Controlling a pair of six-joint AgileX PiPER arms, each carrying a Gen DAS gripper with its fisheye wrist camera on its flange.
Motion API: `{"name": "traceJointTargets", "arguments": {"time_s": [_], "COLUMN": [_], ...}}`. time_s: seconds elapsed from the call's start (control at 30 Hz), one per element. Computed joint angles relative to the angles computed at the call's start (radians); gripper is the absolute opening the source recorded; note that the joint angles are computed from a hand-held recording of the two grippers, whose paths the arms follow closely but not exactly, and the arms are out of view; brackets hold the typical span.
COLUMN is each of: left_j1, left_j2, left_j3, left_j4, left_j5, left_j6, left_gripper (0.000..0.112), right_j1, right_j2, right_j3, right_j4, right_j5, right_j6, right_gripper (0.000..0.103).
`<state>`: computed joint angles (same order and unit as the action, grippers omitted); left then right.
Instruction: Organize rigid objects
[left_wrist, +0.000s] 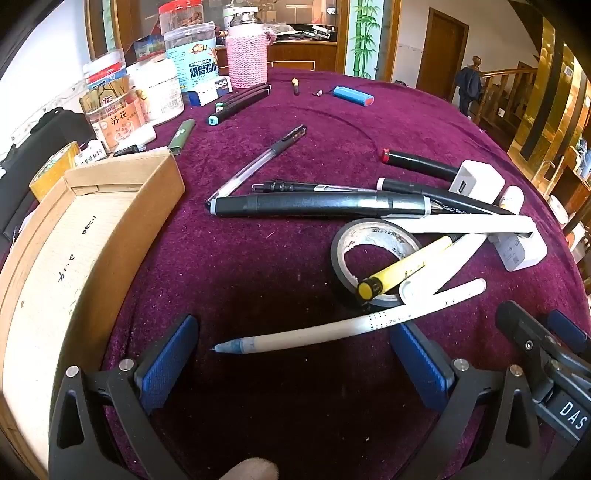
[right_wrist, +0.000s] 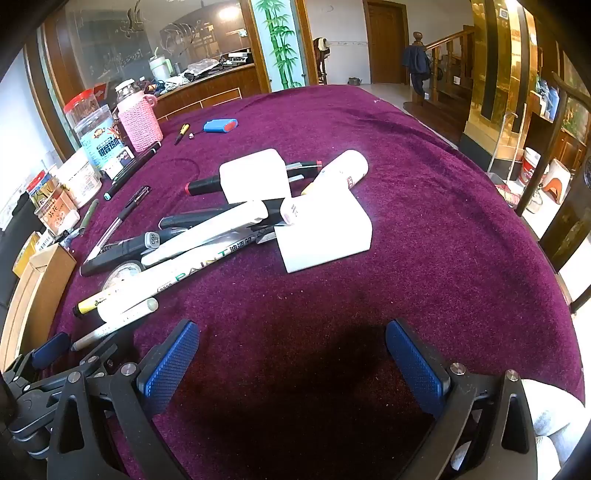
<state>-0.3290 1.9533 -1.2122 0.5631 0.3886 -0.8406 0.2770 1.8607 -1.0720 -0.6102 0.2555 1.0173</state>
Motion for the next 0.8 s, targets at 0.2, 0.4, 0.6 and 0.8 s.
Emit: {"name": "traceJointTargets", "arguments": {"time_s": [0.2, 0.4, 0.6, 0.8], "left_j1": [0.0, -0.001, -0.001, -0.001], "left_j2": [0.0, 0.001, 0.001, 0.001], "left_j3": [-0.001, -0.002, -0.002, -0.002], "left_j4": [0.0, 0.001, 0.002, 0.002], "left_j5": [0.003, 0.004, 0.005, 0.005], "left_j6": [0.001, -0.003, -0.003, -0.003], "left_gripper": [0.102, 0.103, 0.102, 0.102], "right_j1": [0.001, 0.001, 0.001, 0.001], "right_j2": [0.001, 0.001, 0.001, 0.001], "right_j3": [0.0, -0.001, -0.001, -0.002], "right_j4": [0.0, 0.0, 0.0, 0.002], "right_j5": [0.0, 0.001, 0.0, 0.001], "right_j6": [0.001, 0.001, 0.001, -0.001], "right_gripper": [0.102, 0.102, 0.102, 0.102]}}
